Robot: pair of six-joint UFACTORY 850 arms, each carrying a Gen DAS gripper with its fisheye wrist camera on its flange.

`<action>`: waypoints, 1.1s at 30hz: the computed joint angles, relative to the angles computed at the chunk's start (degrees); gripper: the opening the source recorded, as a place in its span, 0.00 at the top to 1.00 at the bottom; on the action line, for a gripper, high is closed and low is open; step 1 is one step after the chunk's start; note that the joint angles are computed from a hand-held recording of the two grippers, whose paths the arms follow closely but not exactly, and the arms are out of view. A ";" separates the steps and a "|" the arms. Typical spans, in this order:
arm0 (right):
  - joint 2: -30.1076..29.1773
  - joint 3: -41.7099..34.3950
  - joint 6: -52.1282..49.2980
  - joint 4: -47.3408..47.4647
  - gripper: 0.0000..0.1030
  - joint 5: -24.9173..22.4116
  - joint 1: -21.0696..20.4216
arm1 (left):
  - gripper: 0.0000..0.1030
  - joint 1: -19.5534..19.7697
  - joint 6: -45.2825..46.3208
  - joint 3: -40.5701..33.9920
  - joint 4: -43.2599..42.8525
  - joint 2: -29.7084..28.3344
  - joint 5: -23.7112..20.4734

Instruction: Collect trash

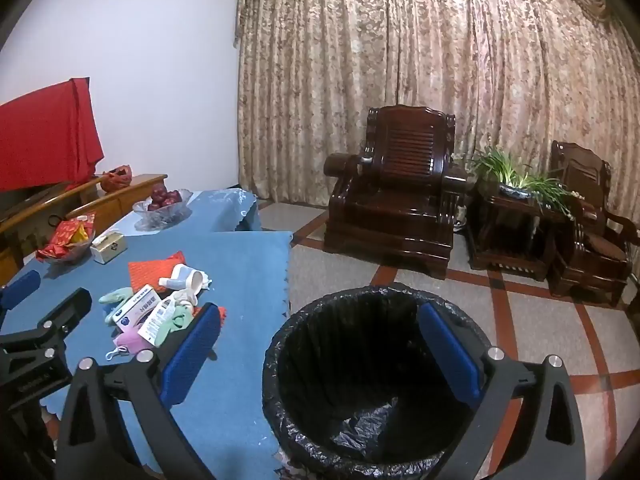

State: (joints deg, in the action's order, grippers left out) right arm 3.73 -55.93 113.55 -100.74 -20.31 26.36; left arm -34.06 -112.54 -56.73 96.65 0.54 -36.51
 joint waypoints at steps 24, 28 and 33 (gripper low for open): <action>-0.39 -0.35 -1.93 1.50 0.06 -0.06 -0.06 | 0.05 0.11 1.82 -0.35 -1.67 -0.10 0.55; -0.45 -0.41 -2.11 1.69 0.06 -0.05 -0.03 | 0.05 0.12 1.89 -0.37 -1.78 -0.10 0.62; -0.39 -0.47 -2.61 2.11 0.06 0.05 -0.09 | 0.05 0.15 2.00 -0.40 -1.91 -0.10 0.69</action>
